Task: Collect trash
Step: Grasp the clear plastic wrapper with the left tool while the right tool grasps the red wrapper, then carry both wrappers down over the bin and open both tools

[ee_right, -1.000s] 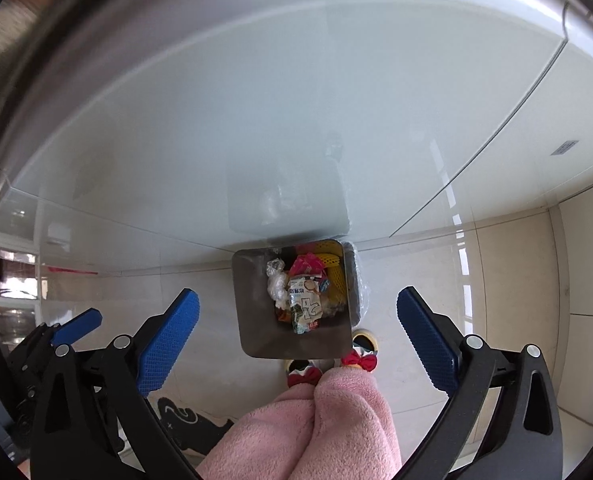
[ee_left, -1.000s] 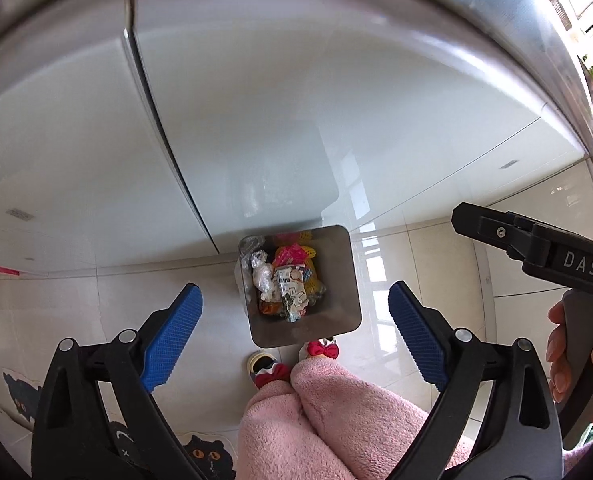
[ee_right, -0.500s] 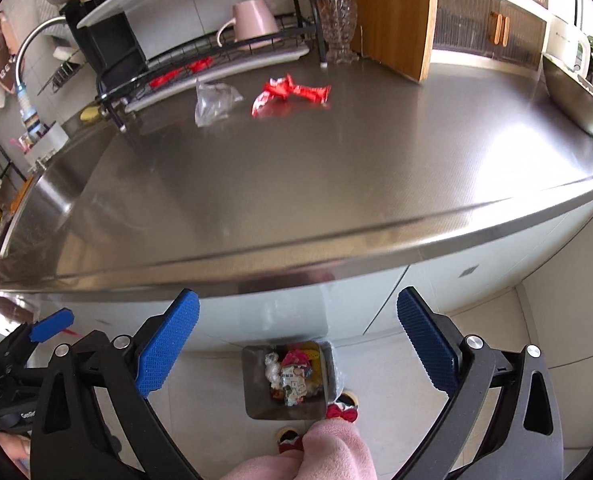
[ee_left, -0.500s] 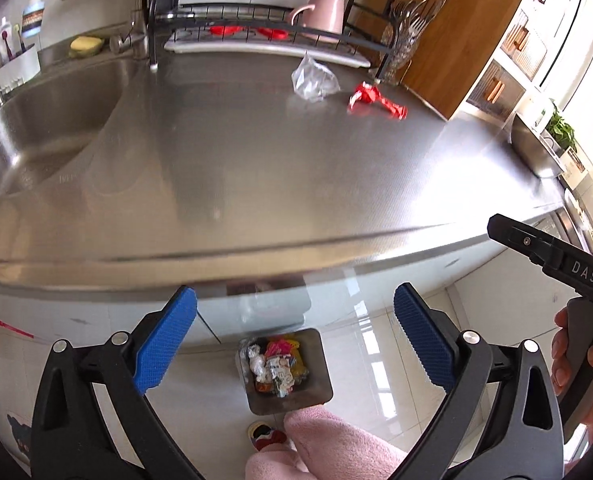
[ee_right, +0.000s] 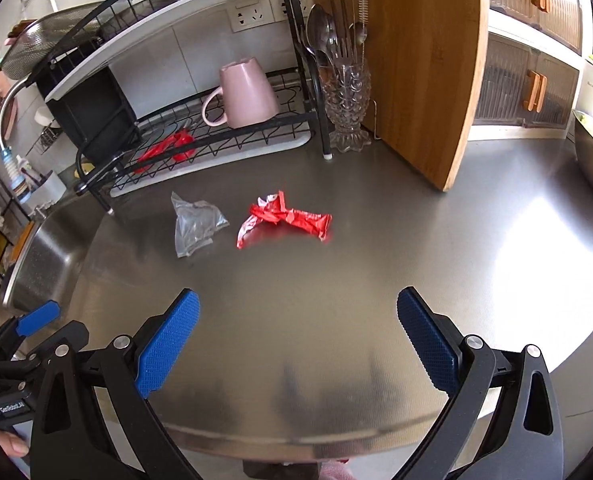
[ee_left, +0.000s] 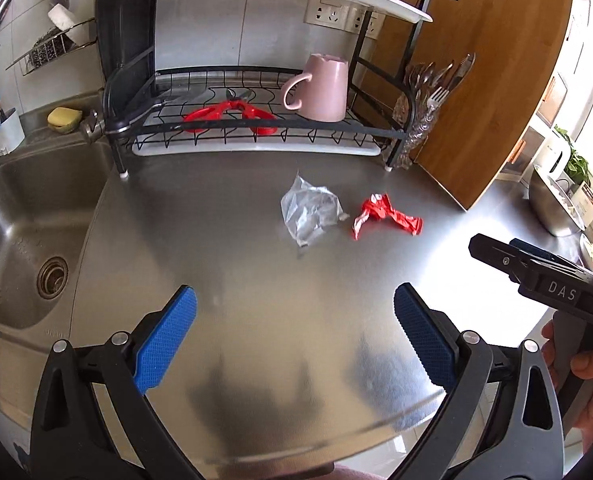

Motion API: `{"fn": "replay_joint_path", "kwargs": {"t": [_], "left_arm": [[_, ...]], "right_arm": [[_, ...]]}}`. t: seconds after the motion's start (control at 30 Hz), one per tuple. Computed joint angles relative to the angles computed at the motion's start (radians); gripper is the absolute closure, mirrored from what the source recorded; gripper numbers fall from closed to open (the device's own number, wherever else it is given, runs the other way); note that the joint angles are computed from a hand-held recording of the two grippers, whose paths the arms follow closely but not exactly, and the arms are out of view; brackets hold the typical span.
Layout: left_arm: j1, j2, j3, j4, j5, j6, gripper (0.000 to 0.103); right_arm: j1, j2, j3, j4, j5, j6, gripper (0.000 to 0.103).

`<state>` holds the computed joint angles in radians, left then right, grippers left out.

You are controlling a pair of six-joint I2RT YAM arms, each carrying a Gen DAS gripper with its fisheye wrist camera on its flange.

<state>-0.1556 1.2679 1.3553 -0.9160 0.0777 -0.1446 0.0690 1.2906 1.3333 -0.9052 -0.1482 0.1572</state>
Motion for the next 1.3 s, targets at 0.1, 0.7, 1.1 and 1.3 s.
{"fn": "replay_joint_path", "kwargs": {"t": [0.1, 0.7, 1.1, 1.3], "left_arm": [[-0.007, 0.112, 0.081, 0.031, -0.020, -0.007, 0.009], [-0.001, 0.605, 0.468, 0.006, 0.013, -0.054, 0.024], [-0.019, 0.692, 0.531, -0.020, 0.008, -0.034, 0.059], [-0.032, 0.642, 0.455, 0.016, -0.006, -0.035, 0.073]], "right_arm": [[-0.016, 0.108, 0.081, 0.022, -0.024, -0.032, 0.004], [-0.039, 0.528, 0.352, 0.023, -0.130, -0.229, 0.015], [-0.037, 0.622, 0.426, -0.015, -0.162, -0.284, 0.073], [-0.041, 0.614, 0.407, -0.007, -0.175, -0.297, 0.088]]}}
